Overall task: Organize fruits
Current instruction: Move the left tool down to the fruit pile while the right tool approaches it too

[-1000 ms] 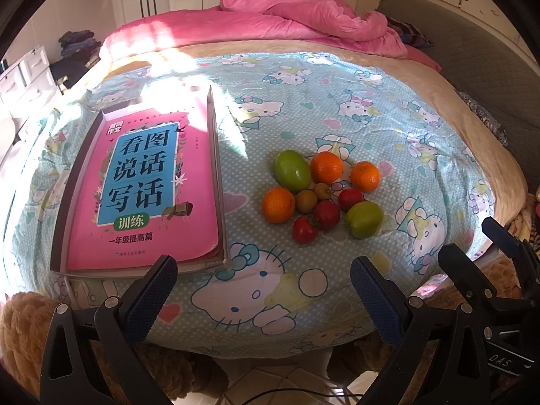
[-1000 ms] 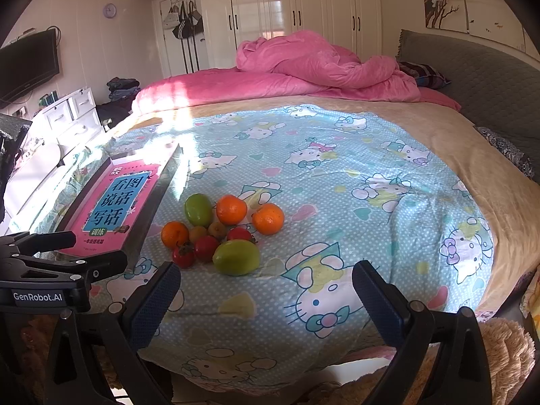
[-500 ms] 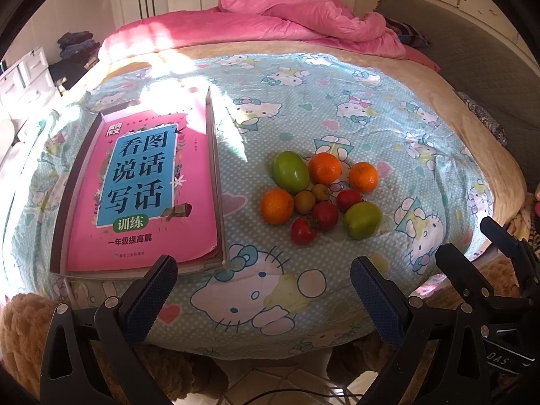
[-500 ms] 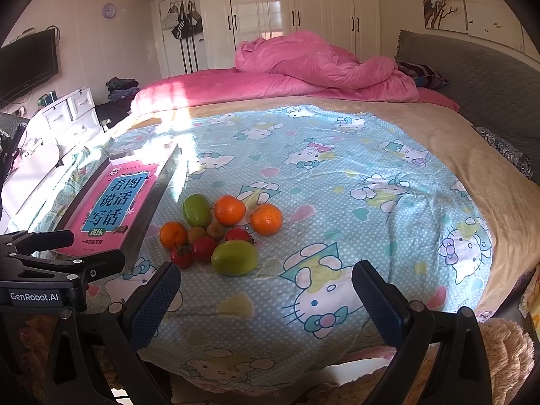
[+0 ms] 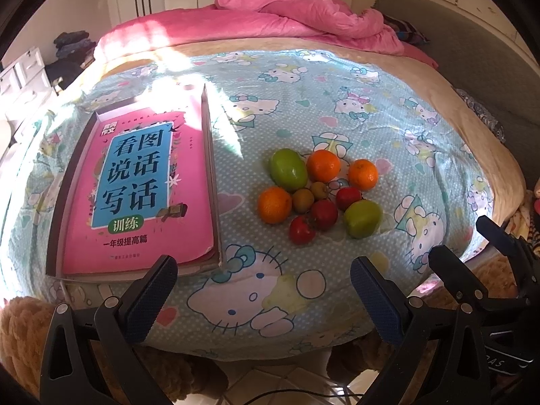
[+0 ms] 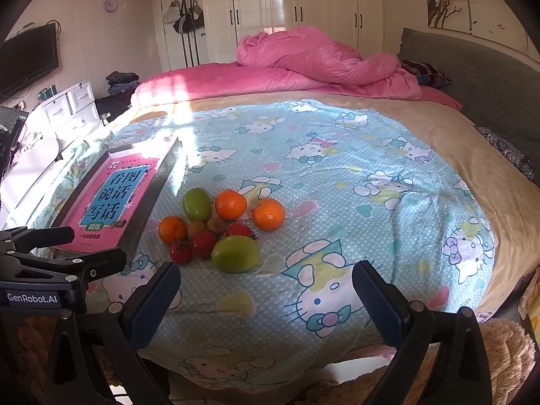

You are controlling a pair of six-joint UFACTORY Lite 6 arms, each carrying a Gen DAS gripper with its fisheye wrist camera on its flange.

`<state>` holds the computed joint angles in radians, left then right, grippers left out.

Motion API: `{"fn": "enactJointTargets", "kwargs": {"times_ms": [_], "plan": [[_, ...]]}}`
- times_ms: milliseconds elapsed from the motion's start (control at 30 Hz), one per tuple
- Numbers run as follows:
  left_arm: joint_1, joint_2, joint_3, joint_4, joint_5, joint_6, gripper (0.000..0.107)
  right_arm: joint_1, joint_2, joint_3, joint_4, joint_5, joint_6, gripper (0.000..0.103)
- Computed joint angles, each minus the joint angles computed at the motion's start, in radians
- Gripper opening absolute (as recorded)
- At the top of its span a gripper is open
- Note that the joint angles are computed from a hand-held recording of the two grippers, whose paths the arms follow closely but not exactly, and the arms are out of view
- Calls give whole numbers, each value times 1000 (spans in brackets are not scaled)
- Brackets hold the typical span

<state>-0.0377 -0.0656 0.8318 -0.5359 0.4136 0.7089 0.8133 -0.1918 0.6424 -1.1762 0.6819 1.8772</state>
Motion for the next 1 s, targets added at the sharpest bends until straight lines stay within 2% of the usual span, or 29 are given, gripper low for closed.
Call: {"fn": "enactJointTargets", "kwargs": {"times_ms": [233,433,667,800,1000], "plan": [[-2,74,62,13,10,-24,102,-38,28,13,-9,-47,-3,103],[-16,225,211,88,22,-124,102,-84,84,38,-26,-119,-6,103],[-32,463,493,102,125,-209,102,-143,207,103,-46,-222,-20,103],[-42,606,664,74,221,-240,102,-168,242,120,-70,-253,-5,103],[-63,743,832,82,272,-313,97,-215,289,141,-68,-299,-23,103]]}}
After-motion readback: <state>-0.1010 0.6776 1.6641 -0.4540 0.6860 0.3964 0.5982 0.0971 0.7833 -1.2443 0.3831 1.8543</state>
